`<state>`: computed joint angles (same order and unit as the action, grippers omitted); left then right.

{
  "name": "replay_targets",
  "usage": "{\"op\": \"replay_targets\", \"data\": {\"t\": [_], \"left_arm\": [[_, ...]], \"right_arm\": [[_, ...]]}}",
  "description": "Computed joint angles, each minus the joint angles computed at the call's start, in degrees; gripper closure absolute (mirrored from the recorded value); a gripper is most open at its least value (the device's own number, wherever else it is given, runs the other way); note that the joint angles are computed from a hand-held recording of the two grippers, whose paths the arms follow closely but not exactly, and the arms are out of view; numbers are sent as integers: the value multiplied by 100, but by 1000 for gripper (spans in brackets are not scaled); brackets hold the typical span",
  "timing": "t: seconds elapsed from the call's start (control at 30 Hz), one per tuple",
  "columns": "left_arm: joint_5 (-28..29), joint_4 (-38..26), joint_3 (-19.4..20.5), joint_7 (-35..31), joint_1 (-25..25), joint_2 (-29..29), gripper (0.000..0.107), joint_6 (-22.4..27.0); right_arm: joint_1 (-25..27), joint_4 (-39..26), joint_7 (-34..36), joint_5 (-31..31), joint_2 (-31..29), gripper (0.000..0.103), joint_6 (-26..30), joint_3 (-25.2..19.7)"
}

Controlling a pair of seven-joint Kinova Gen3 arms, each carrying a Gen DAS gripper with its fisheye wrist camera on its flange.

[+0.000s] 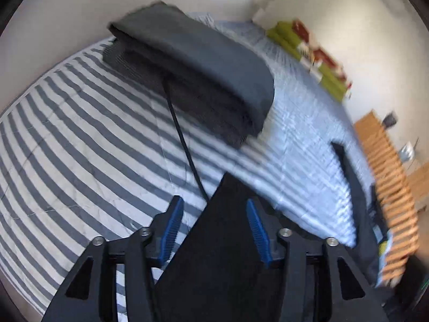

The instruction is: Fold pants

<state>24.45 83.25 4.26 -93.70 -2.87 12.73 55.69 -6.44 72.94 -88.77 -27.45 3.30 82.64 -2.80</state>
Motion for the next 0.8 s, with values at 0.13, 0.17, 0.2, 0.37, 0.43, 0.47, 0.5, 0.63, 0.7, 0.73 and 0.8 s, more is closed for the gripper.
{"op": "replay_targets", "data": {"t": [0.13, 0.17, 0.2, 0.37, 0.43, 0.47, 0.5, 0.63, 0.7, 0.73, 0.8], "left_arm": [[-928, -495, -68, 565, 631, 351, 53, 443], [-1159, -528, 38, 734, 698, 401, 53, 416], [-1387, -525, 173, 906, 719, 430, 53, 358], [-2552, -471, -361, 1765, 1772, 479, 81, 77], [-3018, -555, -831, 2195, 2303, 440, 81, 107], [-3251, -628, -1048, 2383, 2569, 421, 81, 146], [-3416, -728, -1172, 2598, 2781, 378, 81, 161], [-3145, -628, -667, 2851, 2594, 71, 75, -335], [-2679, -566, -137, 2617, 2188, 101, 74, -642], [-2446, -556, 129, 2501, 1990, 165, 74, -734], [-1980, -647, 609, 2225, 1626, 379, 74, -705]], "right_arm": [[929, 66, -221, 431, -464, 78, 69, -82], [1079, 128, -299, 663, -626, 78, 49, -101], [1259, 201, -312, 896, -802, 77, 41, -15], [1836, 309, -487, 1419, -1045, 66, -81, 592], [2077, 154, -415, 1512, -884, 64, -124, 789], [2152, 58, -382, 1451, -777, 64, -91, 821], [2235, -135, -365, 1329, -583, 63, -42, 864], [2340, -968, -252, 1089, 257, 61, 23, 668], [1992, -1489, -403, 1274, 746, 60, -43, 648], [1770, -1755, -502, 1375, 986, 60, -54, 727], [1257, -2286, -573, 1383, 1442, 60, -151, 1128]]}}
